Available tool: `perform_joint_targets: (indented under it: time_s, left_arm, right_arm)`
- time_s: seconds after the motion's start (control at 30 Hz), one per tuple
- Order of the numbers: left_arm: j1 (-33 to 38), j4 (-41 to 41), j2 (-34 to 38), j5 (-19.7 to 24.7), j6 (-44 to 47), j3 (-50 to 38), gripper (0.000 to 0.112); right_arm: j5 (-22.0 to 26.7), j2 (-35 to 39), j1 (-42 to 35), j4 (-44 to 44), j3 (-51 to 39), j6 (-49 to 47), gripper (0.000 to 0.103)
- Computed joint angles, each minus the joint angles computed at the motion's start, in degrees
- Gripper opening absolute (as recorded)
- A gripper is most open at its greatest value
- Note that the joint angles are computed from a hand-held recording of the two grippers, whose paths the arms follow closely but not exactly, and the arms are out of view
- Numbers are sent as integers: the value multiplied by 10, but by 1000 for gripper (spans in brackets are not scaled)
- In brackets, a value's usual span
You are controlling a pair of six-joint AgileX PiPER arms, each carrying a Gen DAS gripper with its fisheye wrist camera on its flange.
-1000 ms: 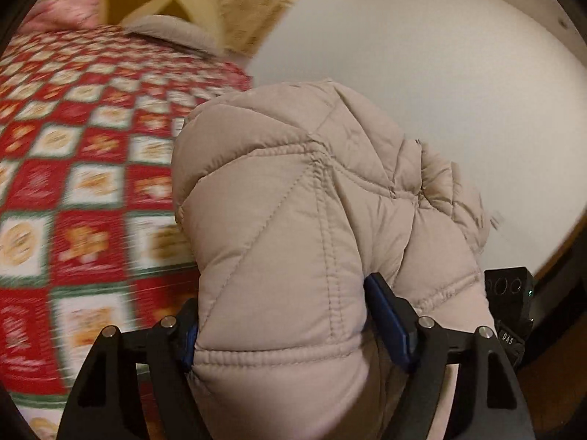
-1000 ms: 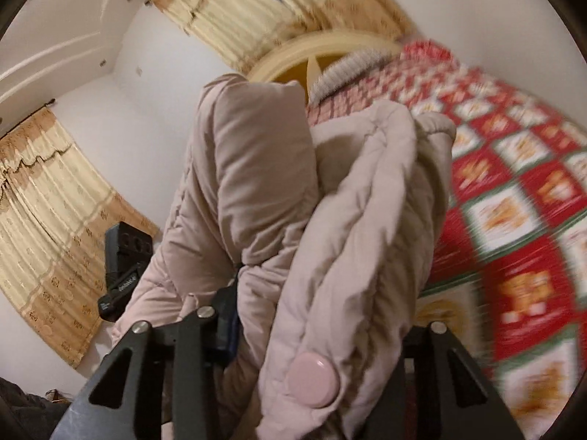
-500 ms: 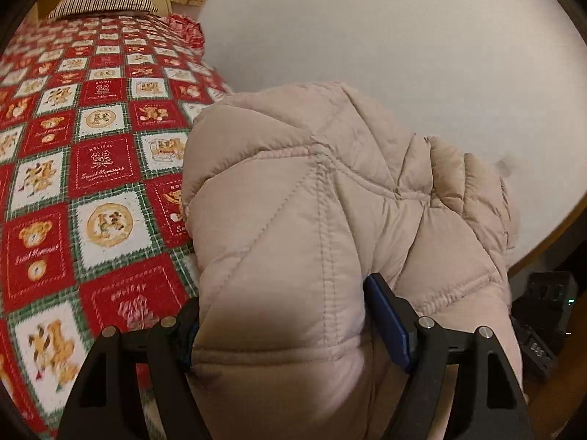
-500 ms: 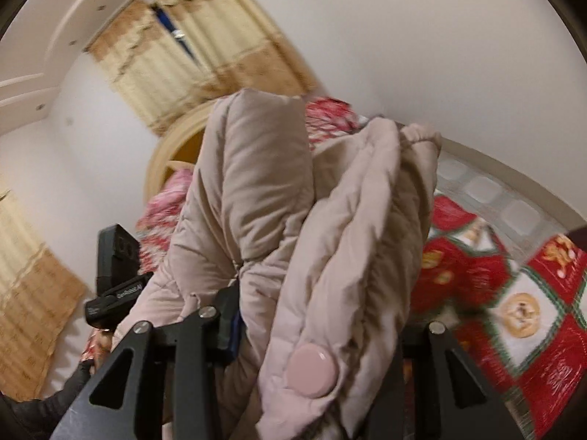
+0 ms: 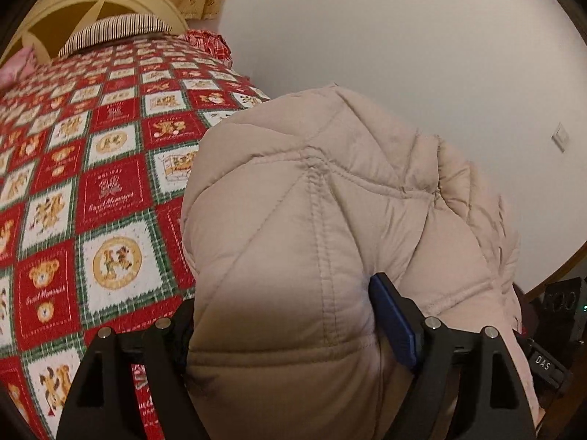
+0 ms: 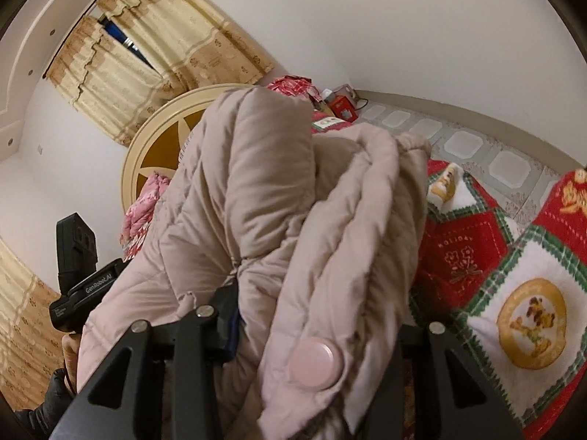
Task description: Fold large clothes
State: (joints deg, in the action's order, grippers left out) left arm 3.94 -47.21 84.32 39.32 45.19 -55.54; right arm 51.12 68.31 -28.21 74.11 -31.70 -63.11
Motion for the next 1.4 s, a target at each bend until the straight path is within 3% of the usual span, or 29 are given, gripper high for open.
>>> perform_joint_targets:
  time_s: [0.1,0.23,0.57,0.8,0.97,1.03,1.07,1.23,1.27,1.4]
  left_arm:
    - [-12,17,1,-26,-17,4,84]
    - [-20,39,5,-41,-43,4,86]
    - [-2,33,12,-64,-49,17,87]
    - [-32,76,-3,-159,-90,54,89]
    - [-17,52,-1,-153,-44,58,91]
    - [-4,26,0,-141,-9,58,92]
    - [4,12,2,-133,8,57,93]
    - [28,-25,6,-111,50,58,94]
    - [31,-32,6,-108,57,58,94]
    - [28,-39,-5,-120,69,69,94]
  right_arm:
    - [29,20,-36,9,9,-28,45]
    - [27,39,-21,-12,-14,5,47]
    - [-29,70,72,-90,-88,100,51]
    - [-44,117,96,-104,-119,96,55]
    - [6,152,49,-83,-122,64,59]
    - [7,148,40,-78,-116,64,67]
    - [10,139,25,-71,-106,59,77]
    - [44,38,-59,-94,-71,74,80]
    - [53,-6,-88,-101,-66,69,77]
    - [55,-116,-125,-145,-103,89,36]
